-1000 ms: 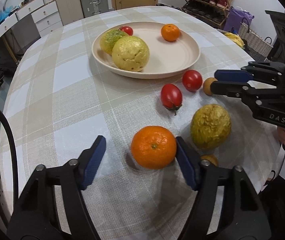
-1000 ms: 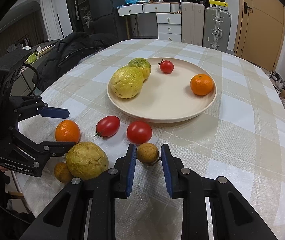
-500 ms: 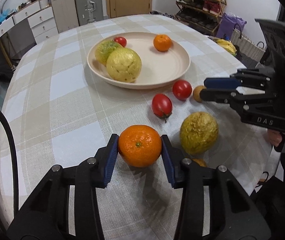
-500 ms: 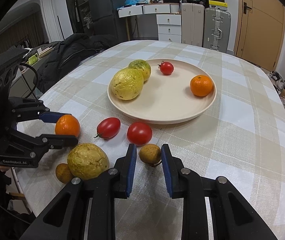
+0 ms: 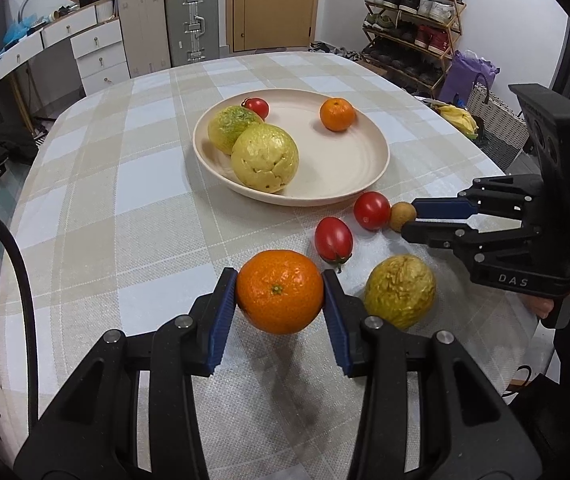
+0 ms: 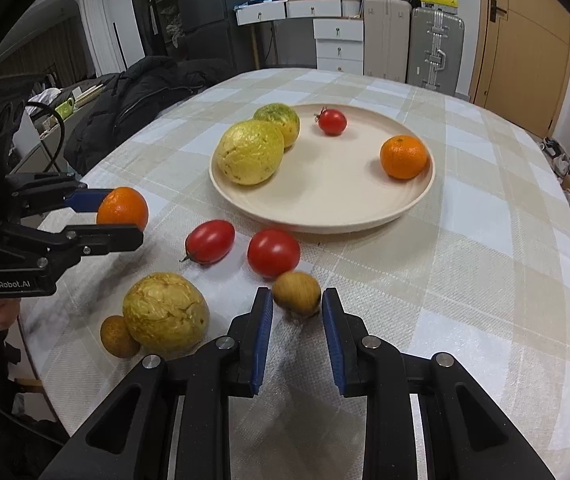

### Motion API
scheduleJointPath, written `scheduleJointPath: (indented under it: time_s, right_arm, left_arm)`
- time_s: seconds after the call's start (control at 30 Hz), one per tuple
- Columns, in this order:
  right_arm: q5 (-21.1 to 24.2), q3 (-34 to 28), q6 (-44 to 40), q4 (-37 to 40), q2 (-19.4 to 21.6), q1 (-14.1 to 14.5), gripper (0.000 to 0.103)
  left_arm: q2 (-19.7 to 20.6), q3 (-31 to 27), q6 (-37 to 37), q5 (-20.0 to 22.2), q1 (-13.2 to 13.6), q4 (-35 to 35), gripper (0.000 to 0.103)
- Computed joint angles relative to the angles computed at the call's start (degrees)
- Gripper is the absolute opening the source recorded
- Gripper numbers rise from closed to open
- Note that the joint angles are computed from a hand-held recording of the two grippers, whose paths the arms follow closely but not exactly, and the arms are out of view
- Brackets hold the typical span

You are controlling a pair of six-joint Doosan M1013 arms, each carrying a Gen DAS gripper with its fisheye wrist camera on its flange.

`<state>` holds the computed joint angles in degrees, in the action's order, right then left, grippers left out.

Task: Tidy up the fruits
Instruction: 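Lift and carry the brown fruit and mandarin orange over the plate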

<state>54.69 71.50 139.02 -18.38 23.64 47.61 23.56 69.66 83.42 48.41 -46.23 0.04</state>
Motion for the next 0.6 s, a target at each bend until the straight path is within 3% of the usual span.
scheduleJointPath:
  time_s: [0.6]
  right_arm:
    - [-1.13,0.22,1.54,-0.70,0.18,-0.13,0.026]
  left_arm:
    - [-0.08,0.38,-0.61,-1.05,0.05,-0.07,0.039]
